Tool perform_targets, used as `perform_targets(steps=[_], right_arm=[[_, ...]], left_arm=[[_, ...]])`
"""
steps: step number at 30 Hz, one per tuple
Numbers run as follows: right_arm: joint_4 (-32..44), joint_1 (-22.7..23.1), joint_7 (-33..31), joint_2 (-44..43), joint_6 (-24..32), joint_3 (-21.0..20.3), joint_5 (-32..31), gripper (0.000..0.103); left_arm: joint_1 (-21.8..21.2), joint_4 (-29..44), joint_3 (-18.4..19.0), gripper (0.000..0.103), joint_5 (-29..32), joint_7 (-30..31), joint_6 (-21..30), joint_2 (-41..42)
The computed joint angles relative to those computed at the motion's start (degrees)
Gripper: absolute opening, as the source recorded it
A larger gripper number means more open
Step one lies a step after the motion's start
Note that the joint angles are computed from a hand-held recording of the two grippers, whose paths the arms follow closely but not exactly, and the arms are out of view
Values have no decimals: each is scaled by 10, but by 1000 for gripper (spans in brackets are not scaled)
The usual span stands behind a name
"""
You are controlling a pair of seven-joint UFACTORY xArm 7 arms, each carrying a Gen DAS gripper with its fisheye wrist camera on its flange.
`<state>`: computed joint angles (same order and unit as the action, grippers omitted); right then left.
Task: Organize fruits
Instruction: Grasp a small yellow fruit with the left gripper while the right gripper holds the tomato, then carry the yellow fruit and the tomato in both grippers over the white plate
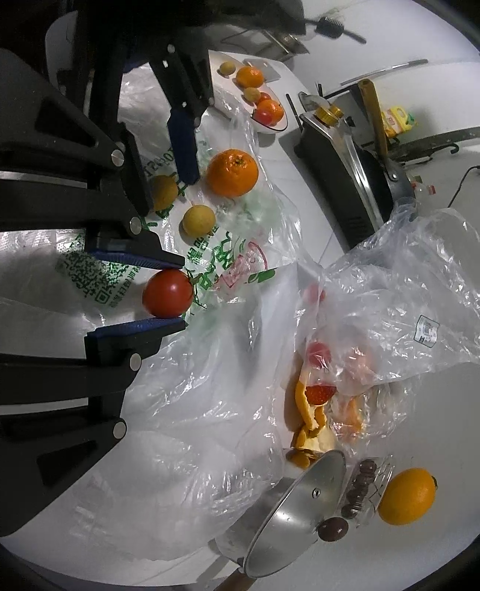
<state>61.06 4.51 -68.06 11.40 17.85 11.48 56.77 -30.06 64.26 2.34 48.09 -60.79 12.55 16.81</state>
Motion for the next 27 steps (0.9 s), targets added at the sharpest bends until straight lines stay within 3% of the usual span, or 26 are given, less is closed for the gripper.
perform_targets(steps=[10,17,27], right_arm=[[-10,1,-18,-12,-6,1,21,28],[-28,13,-39,-34,-11,-4,51,28],[-61,49,-63,-76,-23,-19,84,28]], left_arm=[[-3,-15,2,28,13,-5,-10,-11],[-3,-34,-1,28,71,-55,-14,-41],[33,-66,-39,28,155,-122,-12,-93]])
